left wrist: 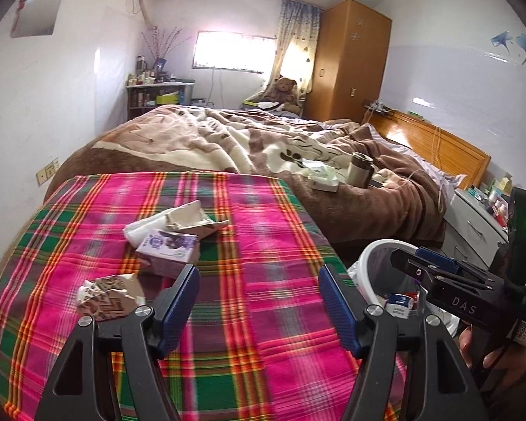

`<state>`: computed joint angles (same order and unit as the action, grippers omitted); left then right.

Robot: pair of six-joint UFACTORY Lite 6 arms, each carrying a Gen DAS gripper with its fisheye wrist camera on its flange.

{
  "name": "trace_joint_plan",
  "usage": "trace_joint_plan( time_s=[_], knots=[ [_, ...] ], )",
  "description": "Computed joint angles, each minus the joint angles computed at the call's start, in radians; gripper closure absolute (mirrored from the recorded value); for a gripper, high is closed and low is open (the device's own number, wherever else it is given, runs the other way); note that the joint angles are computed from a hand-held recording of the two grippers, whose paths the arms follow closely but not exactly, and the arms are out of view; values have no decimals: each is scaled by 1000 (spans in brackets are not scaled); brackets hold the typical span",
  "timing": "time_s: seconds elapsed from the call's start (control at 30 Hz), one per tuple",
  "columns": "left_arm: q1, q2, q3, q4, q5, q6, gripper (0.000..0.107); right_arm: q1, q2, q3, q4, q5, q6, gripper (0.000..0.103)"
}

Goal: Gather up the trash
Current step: 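Move both tools back to the remaining trash on the blanket, then reach the left tool to the snack bag while the right tool reaches the purple carton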

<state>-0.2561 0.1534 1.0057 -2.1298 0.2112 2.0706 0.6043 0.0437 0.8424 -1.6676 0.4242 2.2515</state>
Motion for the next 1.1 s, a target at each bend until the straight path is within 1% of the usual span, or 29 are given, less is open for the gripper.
trace_joint_plan(
  time_s=[0.33, 0.7, 0.9, 0.93, 1.0, 1.03, 1.1],
  knots=[
    [190, 39, -4, 78, 48, -45, 37, 28, 171, 184, 26, -51, -67, 42],
    [337, 142, 62, 223, 83, -122, 37, 38, 367, 403, 149, -138, -244, 42],
    [389, 250, 144, 359, 121, -200, 37, 40, 495, 564, 317, -156, -461, 42],
    [396, 283, 172, 399, 119, -229, 37, 39, 521, 599, 385, -157, -531, 42],
    [392, 312, 194, 415, 100, -223, 37, 38, 559, 651, 461, -162, -616, 42],
    [399, 338, 214, 433, 114, -219, 37, 38, 582, 683, 499, -169, -660, 42],
    [401, 369, 249, 507, 120, -270, 37, 39, 622, 739, 590, -178, -758, 42]
  ],
)
